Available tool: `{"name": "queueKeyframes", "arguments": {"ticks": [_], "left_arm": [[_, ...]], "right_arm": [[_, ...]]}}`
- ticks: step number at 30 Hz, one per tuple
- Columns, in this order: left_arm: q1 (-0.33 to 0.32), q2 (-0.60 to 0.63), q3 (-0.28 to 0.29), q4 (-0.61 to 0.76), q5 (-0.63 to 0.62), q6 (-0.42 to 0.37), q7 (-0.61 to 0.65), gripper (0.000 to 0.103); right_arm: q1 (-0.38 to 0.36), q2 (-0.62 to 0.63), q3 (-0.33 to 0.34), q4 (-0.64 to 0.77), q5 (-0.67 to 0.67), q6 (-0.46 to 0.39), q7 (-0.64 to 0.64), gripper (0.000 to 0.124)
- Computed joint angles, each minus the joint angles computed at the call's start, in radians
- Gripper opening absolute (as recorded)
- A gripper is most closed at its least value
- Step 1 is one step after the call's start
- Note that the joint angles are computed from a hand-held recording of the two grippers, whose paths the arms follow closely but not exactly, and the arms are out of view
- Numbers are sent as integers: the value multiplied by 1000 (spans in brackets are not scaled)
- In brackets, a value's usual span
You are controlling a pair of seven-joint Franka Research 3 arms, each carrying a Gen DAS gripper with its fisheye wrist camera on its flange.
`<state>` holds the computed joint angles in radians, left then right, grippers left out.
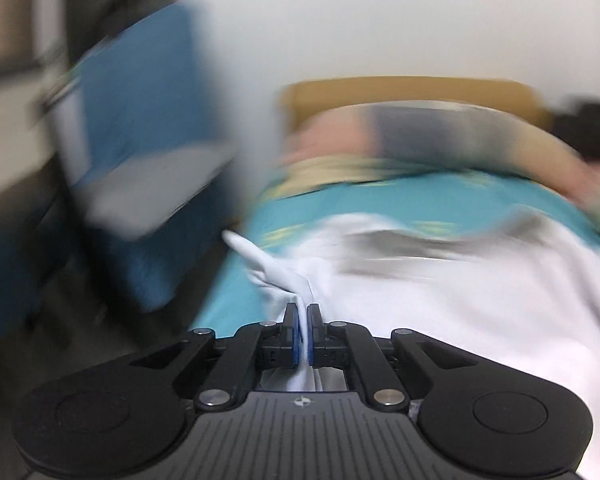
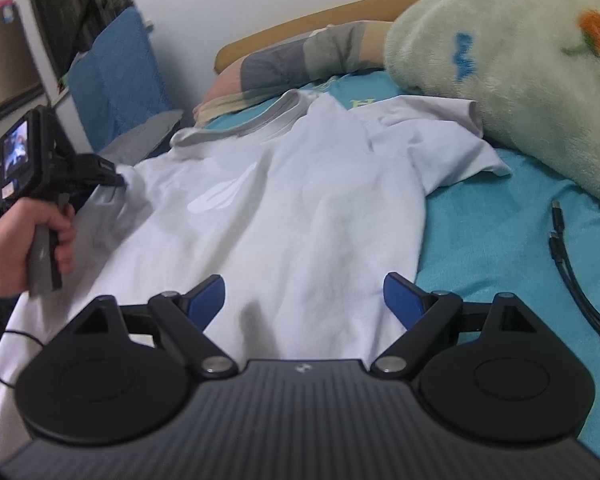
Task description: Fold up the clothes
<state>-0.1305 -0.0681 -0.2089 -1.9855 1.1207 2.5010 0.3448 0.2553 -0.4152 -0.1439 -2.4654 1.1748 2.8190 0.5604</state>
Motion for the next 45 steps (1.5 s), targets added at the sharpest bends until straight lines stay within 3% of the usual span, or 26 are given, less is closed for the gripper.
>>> {"name": "queueKeyframes", "arguments": {"ticks": [4, 9, 12, 14, 16, 18, 21, 25, 27, 30, 31, 32, 35, 40, 43, 45], "left_arm": [[-50, 75, -20, 37, -127, 142, 284, 4], [-107, 137, -14, 67, -145, 104, 347, 4], [-96, 88, 5, 21, -245, 166, 332, 26], [-84, 54, 9, -5, -290, 210, 321, 47], [-67, 22, 12, -29, -307, 254, 284, 58], [-42, -2, 10, -44, -278, 288, 202, 64], [-13, 15, 2, -12, -217, 274, 90, 68], [-3, 71, 15, 45, -246, 232, 53, 68], [-3, 106, 28, 61, -293, 262, 72, 65], [-12, 166, 46, 94, -327, 292, 76, 51], [-25, 178, 54, 103, -311, 280, 33, 34], [-25, 169, 62, 97, -314, 291, 29, 23], [-14, 137, 75, 74, -331, 330, 30, 9], [40, 35, 90, 9, -414, 361, 103, 7], [89, -39, 92, -12, -411, 251, 168, 7], [139, -78, 84, -23, -346, 168, 125, 6]], "right_arm": [[-21, 29, 3, 22, 3, 53, 59, 88], [-52, 61, 3, 33, -41, 70, 155, 88], [-47, 63, 0, 32, -46, 76, 162, 88], [-40, 63, -3, 30, -43, 80, 156, 88], [-33, 62, -4, 31, -39, 81, 147, 88], [-31, 62, -3, 31, -41, 80, 145, 88], [-33, 65, -4, 31, -46, 80, 151, 88], [-33, 72, -4, 35, -46, 85, 156, 88], [-33, 74, -3, 36, -47, 86, 157, 88], [-20, 79, -14, 43, -18, 82, 120, 89], [-15, 82, -17, 46, -4, 80, 98, 89], [-17, 84, -16, 47, 4, 79, 88, 89], [-24, 82, -7, 45, 13, 81, 75, 89], [-39, 82, 5, 47, -10, 82, 85, 88], [-39, 88, 6, 50, -14, 105, 83, 88], [-42, 92, 6, 51, -28, 105, 94, 88]]}}
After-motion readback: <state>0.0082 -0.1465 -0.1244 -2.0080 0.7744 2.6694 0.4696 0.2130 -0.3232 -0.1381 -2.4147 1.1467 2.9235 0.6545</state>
